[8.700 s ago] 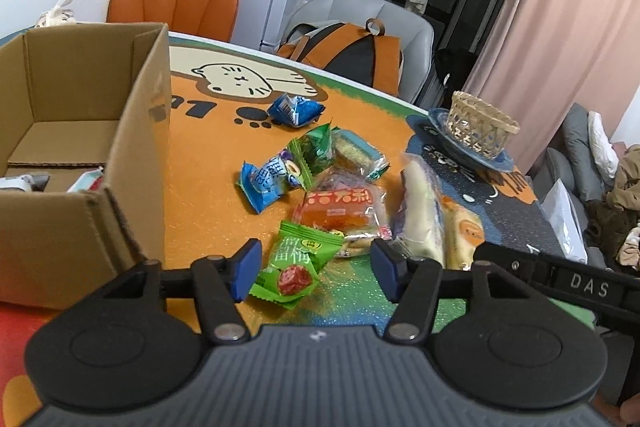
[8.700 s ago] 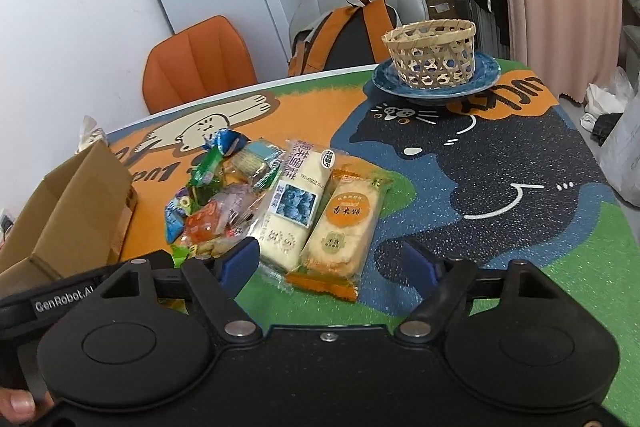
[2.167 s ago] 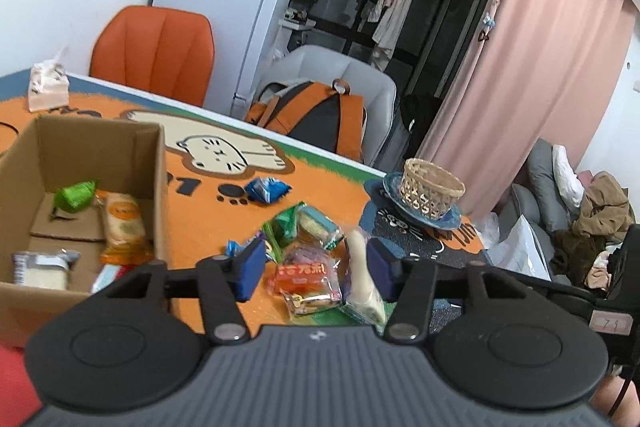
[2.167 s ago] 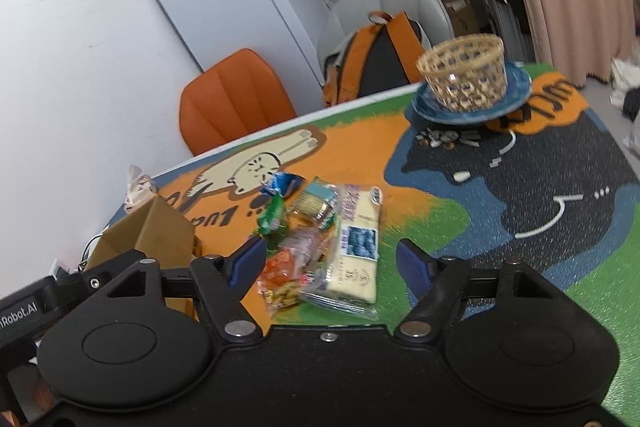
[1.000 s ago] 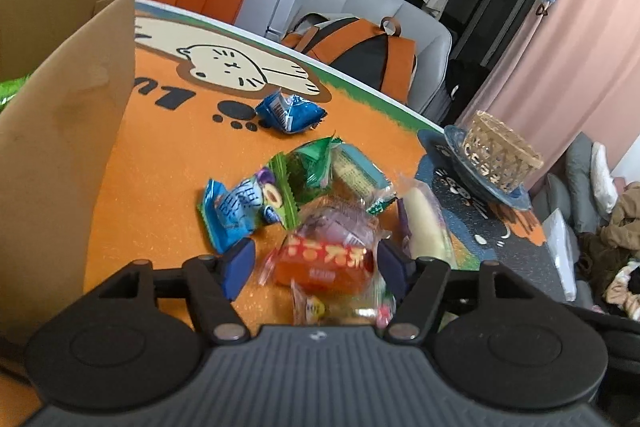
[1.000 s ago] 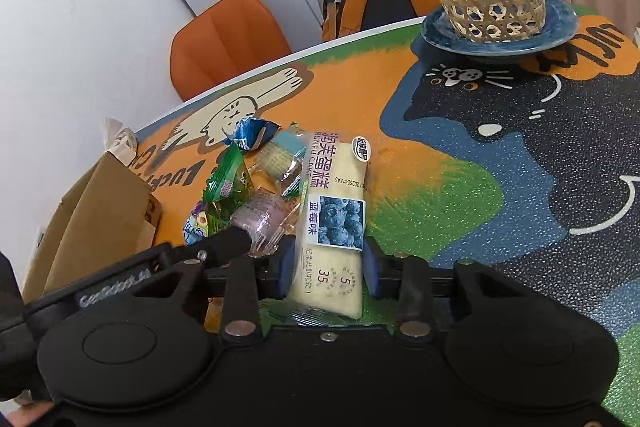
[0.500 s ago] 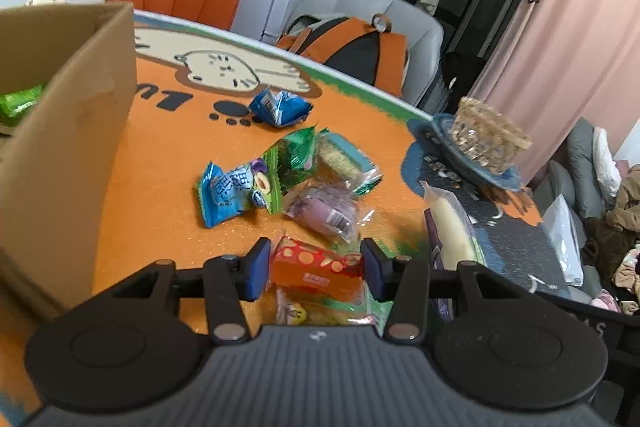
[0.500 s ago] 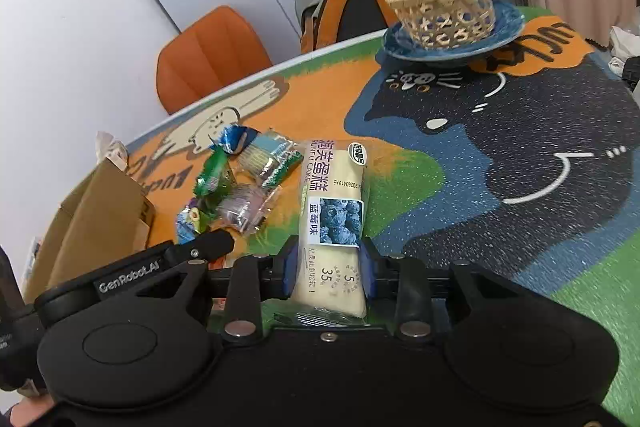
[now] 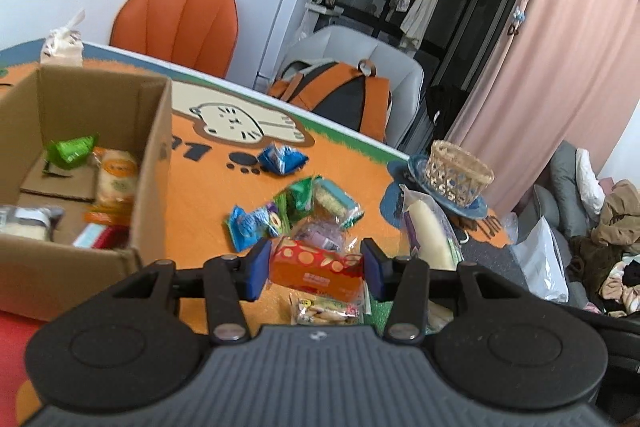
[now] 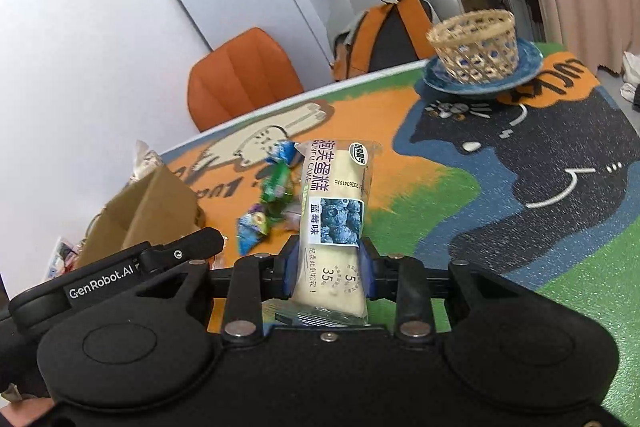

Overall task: Organize snacks
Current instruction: 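Carry the red packet and blueberry cake packet with both tools over the box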

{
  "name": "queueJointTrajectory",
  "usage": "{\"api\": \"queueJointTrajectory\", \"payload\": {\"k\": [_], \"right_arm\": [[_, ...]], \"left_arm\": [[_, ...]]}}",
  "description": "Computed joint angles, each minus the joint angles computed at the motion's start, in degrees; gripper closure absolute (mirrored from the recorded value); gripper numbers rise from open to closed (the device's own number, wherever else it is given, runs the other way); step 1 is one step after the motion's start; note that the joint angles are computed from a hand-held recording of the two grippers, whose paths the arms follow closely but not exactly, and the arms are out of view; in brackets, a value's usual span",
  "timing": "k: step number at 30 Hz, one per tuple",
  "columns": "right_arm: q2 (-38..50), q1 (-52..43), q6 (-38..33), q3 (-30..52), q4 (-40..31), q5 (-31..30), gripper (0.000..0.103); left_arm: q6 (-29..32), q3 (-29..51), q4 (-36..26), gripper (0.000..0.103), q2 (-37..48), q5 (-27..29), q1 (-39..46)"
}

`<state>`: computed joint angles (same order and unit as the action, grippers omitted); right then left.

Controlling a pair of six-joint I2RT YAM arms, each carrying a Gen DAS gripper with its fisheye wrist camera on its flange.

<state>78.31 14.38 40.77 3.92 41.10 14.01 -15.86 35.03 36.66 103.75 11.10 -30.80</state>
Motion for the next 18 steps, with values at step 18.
{"api": "queueJointTrajectory", "payload": {"k": [18], "right_arm": [[-5.5,13.1,2.7,6.2,-9.6,9.9,0.072]], "left_arm": [[2.0,-6.2,-2.0,0.056,-12.2,6.0,9.8]]}}
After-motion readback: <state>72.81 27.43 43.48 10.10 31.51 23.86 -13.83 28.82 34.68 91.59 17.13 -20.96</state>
